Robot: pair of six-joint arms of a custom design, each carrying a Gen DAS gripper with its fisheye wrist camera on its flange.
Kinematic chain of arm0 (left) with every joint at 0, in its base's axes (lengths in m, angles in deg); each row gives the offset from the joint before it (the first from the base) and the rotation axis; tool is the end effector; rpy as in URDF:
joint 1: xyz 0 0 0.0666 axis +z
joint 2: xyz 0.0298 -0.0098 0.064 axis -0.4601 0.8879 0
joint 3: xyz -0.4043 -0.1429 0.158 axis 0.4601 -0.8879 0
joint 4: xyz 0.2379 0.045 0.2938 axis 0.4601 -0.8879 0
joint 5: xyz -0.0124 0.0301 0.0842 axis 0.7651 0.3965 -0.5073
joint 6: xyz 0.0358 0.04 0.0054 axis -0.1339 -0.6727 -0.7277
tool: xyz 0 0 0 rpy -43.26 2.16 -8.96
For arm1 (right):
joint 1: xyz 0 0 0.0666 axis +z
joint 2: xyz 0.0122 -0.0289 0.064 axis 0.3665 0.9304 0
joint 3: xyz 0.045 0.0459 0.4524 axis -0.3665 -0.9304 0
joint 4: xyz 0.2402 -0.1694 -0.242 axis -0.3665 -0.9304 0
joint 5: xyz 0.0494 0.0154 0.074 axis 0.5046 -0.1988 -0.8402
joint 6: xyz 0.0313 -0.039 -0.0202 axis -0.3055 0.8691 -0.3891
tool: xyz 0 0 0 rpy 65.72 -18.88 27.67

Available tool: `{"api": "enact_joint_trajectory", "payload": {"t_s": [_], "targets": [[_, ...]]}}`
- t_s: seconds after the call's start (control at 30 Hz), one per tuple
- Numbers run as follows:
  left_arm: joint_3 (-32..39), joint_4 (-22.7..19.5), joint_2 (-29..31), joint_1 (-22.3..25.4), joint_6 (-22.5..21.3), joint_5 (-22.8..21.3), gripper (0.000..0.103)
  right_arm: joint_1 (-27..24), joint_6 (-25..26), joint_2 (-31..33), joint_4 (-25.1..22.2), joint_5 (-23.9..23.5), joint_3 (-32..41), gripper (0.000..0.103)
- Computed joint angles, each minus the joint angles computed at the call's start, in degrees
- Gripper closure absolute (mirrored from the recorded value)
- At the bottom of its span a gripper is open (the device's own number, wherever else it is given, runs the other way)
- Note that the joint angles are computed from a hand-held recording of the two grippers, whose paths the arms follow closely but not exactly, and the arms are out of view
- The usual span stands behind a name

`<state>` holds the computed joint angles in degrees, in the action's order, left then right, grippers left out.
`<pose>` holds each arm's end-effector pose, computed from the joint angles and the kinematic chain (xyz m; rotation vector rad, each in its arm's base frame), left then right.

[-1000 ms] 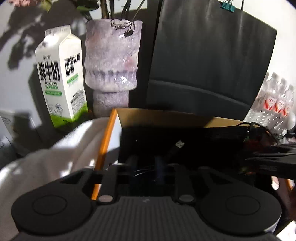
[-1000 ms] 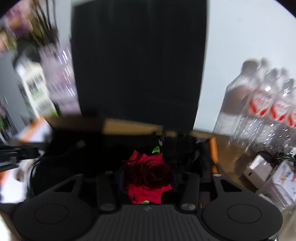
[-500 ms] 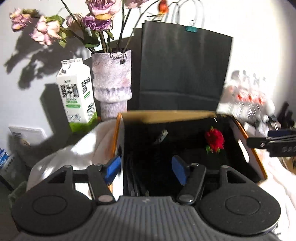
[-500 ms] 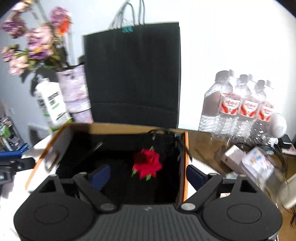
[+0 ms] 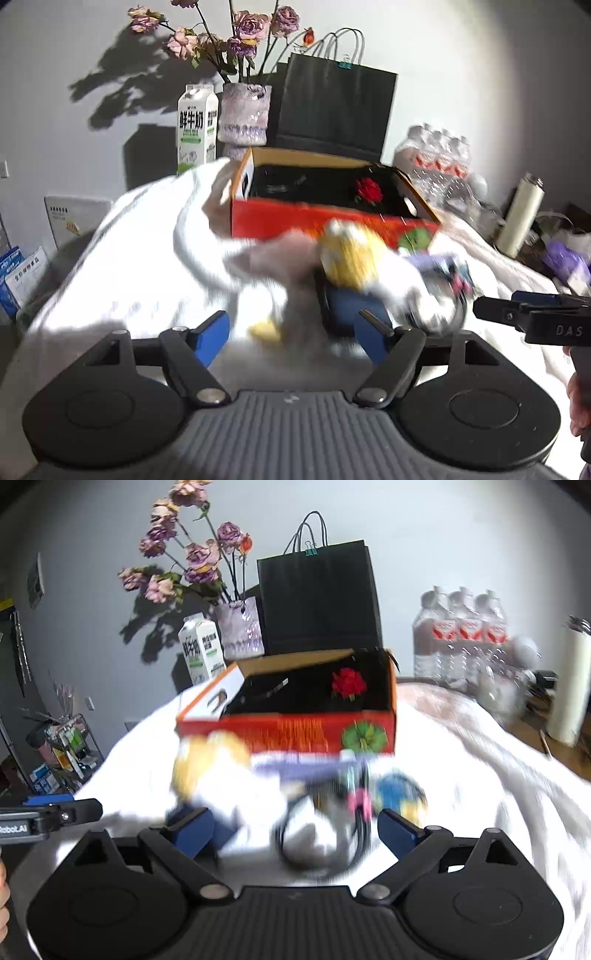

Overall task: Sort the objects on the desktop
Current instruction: 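Move both tools back from the box toward the items on the towel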

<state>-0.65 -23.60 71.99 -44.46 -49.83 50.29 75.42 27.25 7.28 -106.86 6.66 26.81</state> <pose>0.4525 -0.1508 0.3849 0.5988 2.1312 -0.4594 0.3230 0.3957 0.3649 0.4115 2.0704 0.0103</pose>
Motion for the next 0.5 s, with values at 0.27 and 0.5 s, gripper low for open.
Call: {"api": "enact_joint_trajectory", "payload": {"t_s": [0.27,0.5], "targets": [[-9.35,4.46,-5.25,-1.28,-0.41,-0.76,0.026,7.92,-10.76,3.22,-6.73,6.98,-0.81,0.006],[-10.09,6.16,-4.19,-3.72,-0.53,-5.41,0.026,7.49,-9.19,3.14,-2.21,6.27,-2.70,0.005]]}}
